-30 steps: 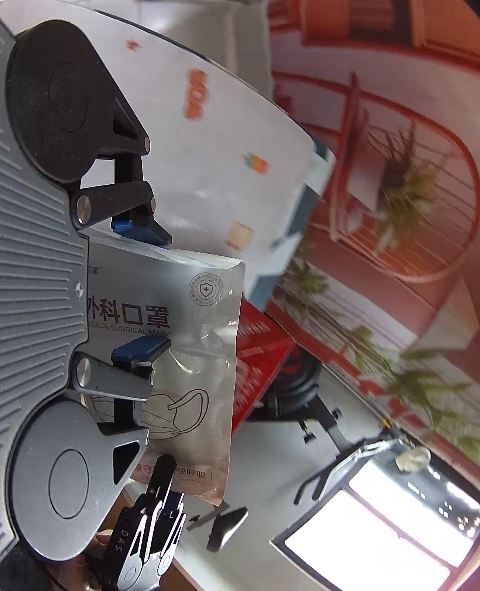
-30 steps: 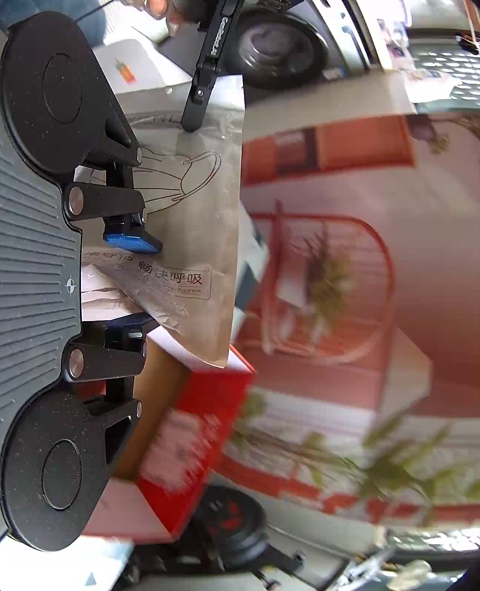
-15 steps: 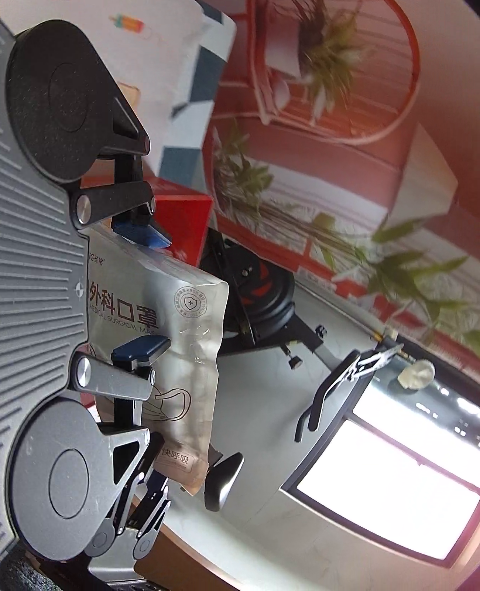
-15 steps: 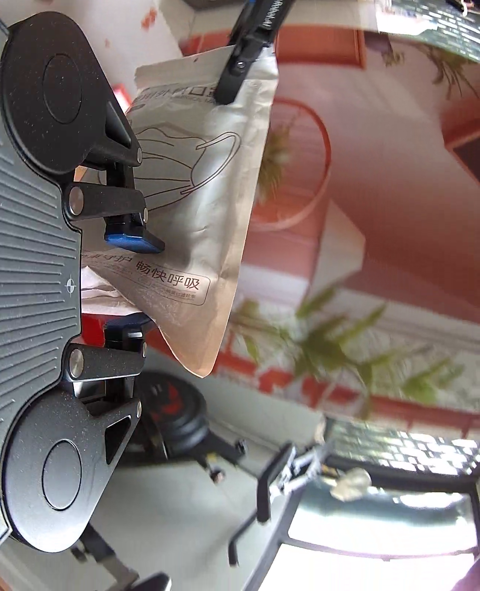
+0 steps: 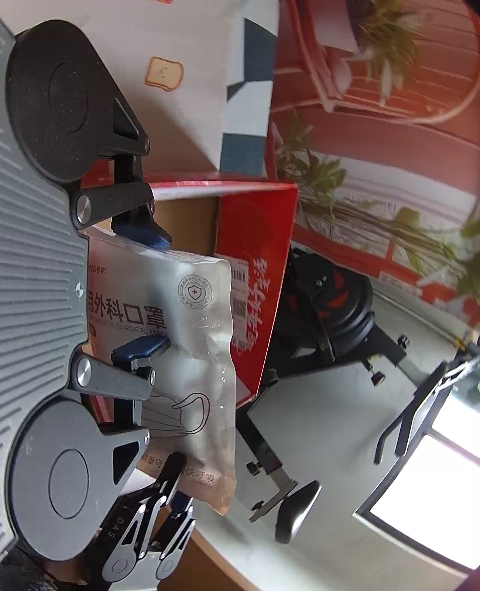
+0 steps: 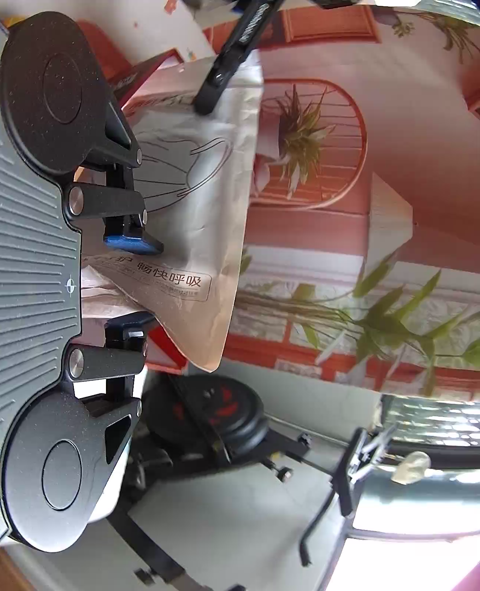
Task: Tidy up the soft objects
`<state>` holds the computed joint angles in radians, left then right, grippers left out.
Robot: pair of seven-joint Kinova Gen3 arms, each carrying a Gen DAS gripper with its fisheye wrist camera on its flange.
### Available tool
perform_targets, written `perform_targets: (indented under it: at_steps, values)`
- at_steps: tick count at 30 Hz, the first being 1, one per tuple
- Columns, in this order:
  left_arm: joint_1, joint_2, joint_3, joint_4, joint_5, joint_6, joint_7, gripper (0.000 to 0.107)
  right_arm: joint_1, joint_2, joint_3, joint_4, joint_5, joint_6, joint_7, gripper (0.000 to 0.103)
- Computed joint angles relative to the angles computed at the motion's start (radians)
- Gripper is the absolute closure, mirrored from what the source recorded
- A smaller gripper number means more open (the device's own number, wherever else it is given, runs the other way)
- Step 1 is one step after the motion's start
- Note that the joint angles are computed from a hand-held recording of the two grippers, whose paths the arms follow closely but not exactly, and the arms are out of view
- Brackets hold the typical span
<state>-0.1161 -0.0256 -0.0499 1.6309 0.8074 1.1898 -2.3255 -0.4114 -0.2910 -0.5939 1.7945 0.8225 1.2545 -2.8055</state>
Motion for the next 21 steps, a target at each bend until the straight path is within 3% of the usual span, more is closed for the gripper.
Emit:
perform_targets:
  at_steps: [2,5,11,17,21]
  values:
    - [-0.005,-0.002,-0.003,-0.013,-0.017,-0.011,0.008,0.052,-0.017,0.018,0.055,-0.028,-0.069,-0.023,0.036,0.073]
    - [-0.016,0.017,-0.01,-0.039,-0.009,0.032,0.012,0.052,-0.013,0.06,0.066,-0.053,-0.105,-0.004,0.04,0.074]
    - [0.034,0.014,0.039,-0.044,-0.122,-0.043,0.036,0.052,0.0,0.066,0.186,-0.065,-0.243,-0.077,0.016,0.076]
    - [0.026,0.015,0.024,-0.034,-0.085,-0.067,0.036,0.049,0.027,0.156,0.282,-0.163,-0.368,-0.047,0.087,0.079]
    - [0.023,0.017,0.021,-0.034,-0.046,-0.081,-0.001,0.048,0.018,0.259,0.341,-0.249,-0.422,0.03,0.164,0.081]
